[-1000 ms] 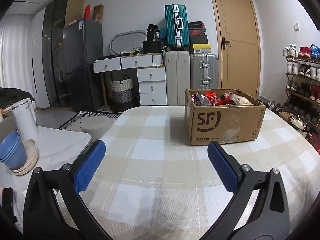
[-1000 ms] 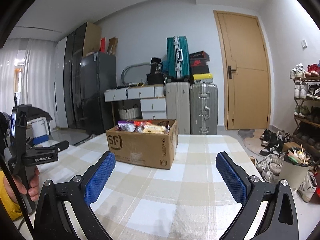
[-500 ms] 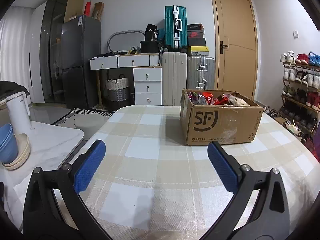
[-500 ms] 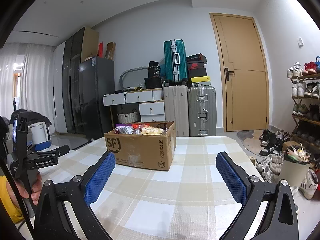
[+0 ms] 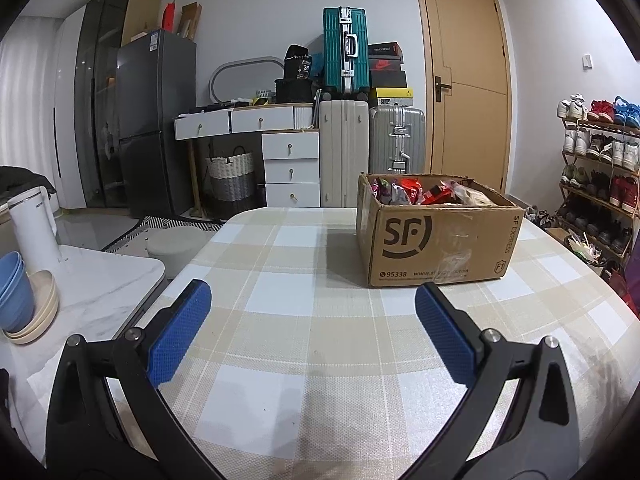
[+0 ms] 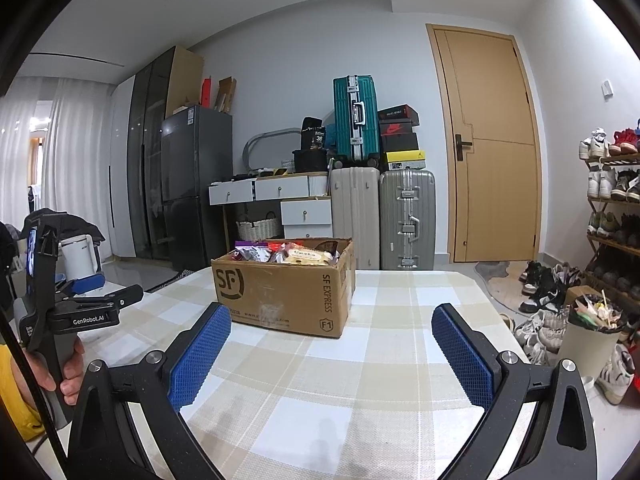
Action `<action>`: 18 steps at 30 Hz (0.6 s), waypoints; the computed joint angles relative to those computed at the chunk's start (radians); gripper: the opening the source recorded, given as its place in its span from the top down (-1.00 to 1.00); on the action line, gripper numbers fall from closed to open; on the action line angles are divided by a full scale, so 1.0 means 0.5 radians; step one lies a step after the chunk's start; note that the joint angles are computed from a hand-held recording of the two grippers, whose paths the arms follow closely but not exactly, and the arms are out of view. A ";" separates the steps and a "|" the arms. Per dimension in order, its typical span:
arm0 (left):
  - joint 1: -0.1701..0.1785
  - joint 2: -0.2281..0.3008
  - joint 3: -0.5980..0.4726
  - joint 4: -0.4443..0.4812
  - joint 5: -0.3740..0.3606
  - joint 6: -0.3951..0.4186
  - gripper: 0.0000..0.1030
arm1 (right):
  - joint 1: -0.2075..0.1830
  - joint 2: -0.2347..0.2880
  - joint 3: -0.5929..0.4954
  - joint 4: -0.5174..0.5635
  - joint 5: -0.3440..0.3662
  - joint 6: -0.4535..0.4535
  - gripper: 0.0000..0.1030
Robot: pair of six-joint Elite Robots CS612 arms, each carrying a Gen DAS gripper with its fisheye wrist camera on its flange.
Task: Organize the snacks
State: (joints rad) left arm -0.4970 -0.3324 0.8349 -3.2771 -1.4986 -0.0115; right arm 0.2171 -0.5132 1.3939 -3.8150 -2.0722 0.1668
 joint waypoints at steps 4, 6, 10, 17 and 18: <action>0.000 -0.011 0.021 -0.019 -0.003 0.006 -0.98 | -0.001 -0.001 -0.001 0.013 -0.003 0.006 -0.99; 0.000 -0.010 0.019 -0.018 -0.002 0.004 -0.98 | 0.000 0.001 -0.005 0.016 -0.008 0.006 -0.99; -0.002 0.004 -0.001 -0.023 0.013 -0.009 -0.98 | -0.001 0.000 -0.004 0.018 -0.004 0.008 -0.99; -0.012 0.005 -0.002 -0.016 0.039 -0.013 -0.98 | -0.004 0.006 -0.005 0.009 -0.003 0.011 -0.99; -0.012 -0.015 0.034 -0.036 0.039 -0.016 -0.98 | -0.004 0.007 -0.007 0.011 -0.006 0.014 -0.99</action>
State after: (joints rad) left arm -0.5029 -0.3399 0.8521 -3.2952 -1.4793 -0.0197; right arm 0.2152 -0.5097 1.3906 -3.8097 -2.0751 0.1740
